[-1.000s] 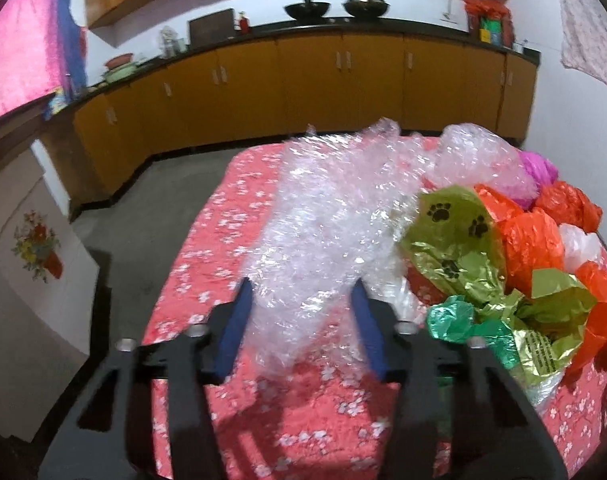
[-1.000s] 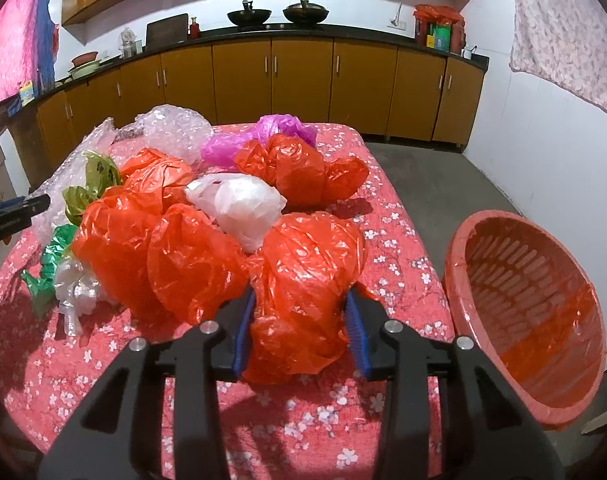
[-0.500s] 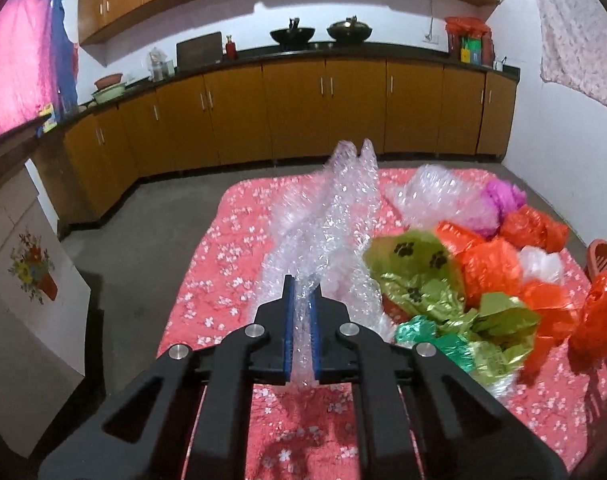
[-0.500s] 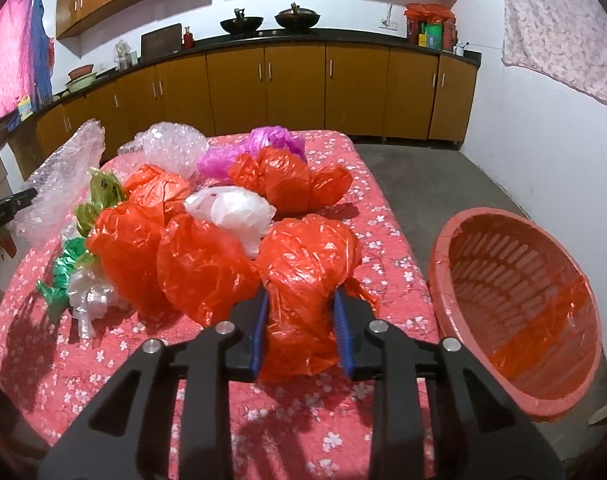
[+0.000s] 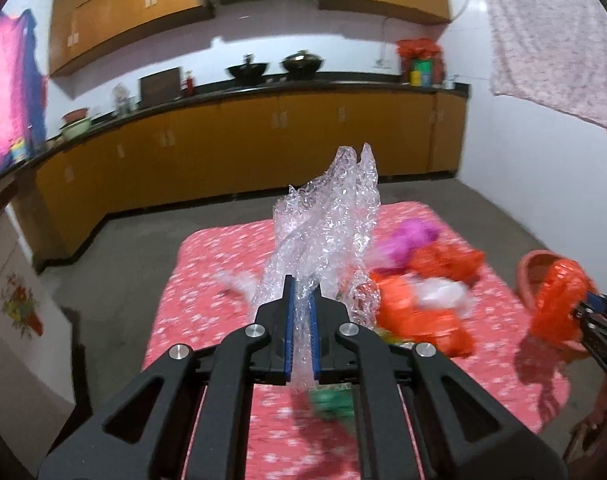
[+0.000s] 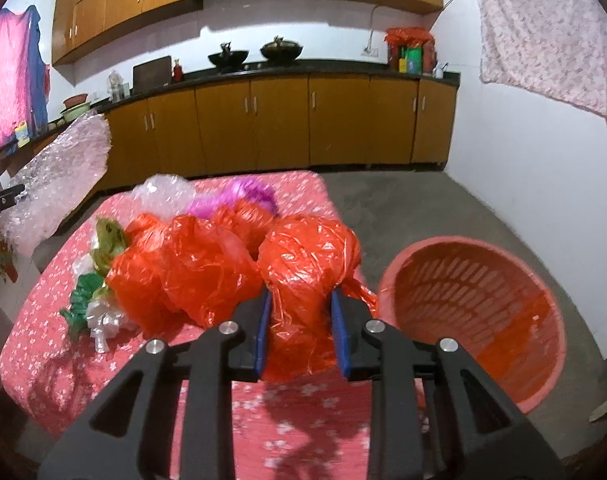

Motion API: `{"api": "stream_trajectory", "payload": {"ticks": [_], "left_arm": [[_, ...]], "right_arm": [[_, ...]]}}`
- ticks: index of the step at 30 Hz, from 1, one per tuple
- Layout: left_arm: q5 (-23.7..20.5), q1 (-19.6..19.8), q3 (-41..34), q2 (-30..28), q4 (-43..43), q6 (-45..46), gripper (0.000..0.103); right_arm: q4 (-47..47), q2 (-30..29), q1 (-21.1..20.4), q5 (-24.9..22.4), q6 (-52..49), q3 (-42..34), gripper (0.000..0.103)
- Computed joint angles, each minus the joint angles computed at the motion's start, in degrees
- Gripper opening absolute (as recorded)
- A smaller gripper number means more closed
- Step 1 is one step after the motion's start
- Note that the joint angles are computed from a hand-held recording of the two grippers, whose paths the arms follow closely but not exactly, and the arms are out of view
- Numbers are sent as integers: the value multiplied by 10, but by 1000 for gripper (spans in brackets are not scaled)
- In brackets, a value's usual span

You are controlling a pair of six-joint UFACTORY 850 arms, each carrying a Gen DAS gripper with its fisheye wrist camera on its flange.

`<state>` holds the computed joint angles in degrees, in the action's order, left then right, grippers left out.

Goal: Collect trash
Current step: 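Carry the orange bag into the orange basket and open the right tool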

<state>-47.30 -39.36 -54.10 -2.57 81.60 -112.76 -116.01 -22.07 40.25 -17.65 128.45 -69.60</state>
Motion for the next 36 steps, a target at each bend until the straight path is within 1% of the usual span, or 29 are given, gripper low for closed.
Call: {"api": "stream_trajectory", "payload": {"ticks": [4, 9, 13, 17, 21, 27, 28, 36], "left_arm": [[22, -23, -45, -30, 16, 10, 7], [59, -42, -100, -76, 41, 15, 7], [112, -49, -157, -126, 58, 20, 7], [154, -53, -212, -178, 62, 33, 7], [191, -53, -256, -218, 47, 60, 7], [232, -55, -333, -283, -13, 134, 7], [235, -57, -330, -283, -10, 129, 7], [257, -55, -378, -323, -77, 204, 7]], "right_arm": [[18, 25, -14, -21, -18, 18, 26], [49, 55, -46, -46, -40, 41, 26], [77, 68, -72, -65, -66, 51, 26], [100, 76, -99, -75, -82, 58, 26], [108, 81, -122, -76, -82, 65, 26], [116, 76, -142, -73, -80, 72, 26], [117, 76, -142, -74, -77, 73, 26], [105, 64, -157, -64, -60, 66, 27]]}}
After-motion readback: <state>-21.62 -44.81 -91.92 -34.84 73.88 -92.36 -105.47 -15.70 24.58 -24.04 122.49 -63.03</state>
